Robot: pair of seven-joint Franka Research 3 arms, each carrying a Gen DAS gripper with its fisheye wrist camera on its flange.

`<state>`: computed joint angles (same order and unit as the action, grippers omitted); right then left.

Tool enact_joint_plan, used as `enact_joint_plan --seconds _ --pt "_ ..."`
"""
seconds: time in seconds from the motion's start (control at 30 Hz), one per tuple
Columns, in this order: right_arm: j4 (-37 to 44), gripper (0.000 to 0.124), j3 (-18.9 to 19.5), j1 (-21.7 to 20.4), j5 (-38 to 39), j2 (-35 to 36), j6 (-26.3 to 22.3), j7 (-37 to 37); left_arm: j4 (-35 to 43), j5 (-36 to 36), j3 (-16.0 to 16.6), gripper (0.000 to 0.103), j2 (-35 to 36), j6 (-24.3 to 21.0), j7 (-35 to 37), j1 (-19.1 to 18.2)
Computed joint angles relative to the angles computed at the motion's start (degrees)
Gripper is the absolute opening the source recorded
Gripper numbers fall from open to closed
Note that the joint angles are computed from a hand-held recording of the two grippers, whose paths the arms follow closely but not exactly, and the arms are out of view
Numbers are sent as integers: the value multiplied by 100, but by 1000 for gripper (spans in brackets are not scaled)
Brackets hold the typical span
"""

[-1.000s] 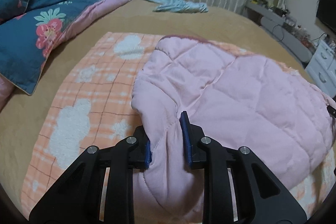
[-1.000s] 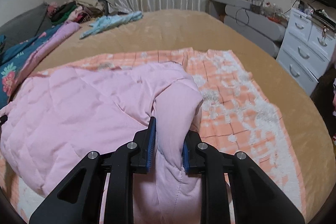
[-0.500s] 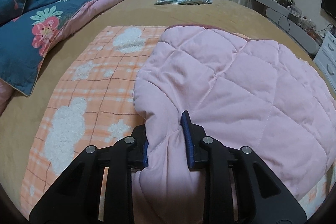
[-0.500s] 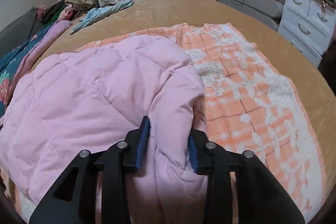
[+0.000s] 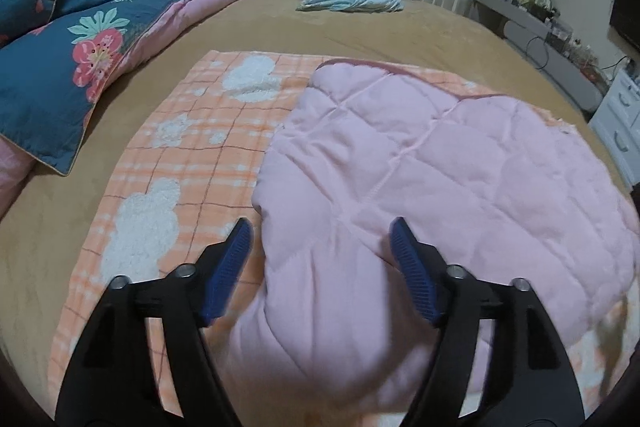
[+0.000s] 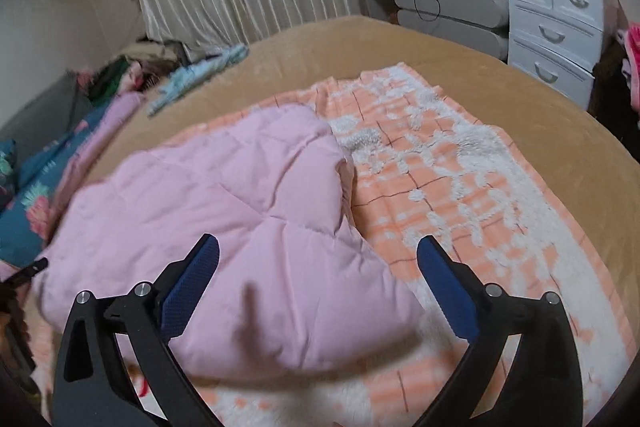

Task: Fold large clothes
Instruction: 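Release the jacket edge and press the bundle flat with both grippers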

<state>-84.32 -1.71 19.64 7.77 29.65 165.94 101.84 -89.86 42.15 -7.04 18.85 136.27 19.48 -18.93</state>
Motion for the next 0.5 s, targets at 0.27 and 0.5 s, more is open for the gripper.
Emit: enact_joint_plan --seconds 0.27,0.5 --pt "-1183 99 182 -65 288 -952 593 -277 -421 185 -126 94 -491 394 -290 -66" --pt "-1882 99 203 27 225 -1511 925 -318 -757 426 -296 94 -873 445 -582 -129"
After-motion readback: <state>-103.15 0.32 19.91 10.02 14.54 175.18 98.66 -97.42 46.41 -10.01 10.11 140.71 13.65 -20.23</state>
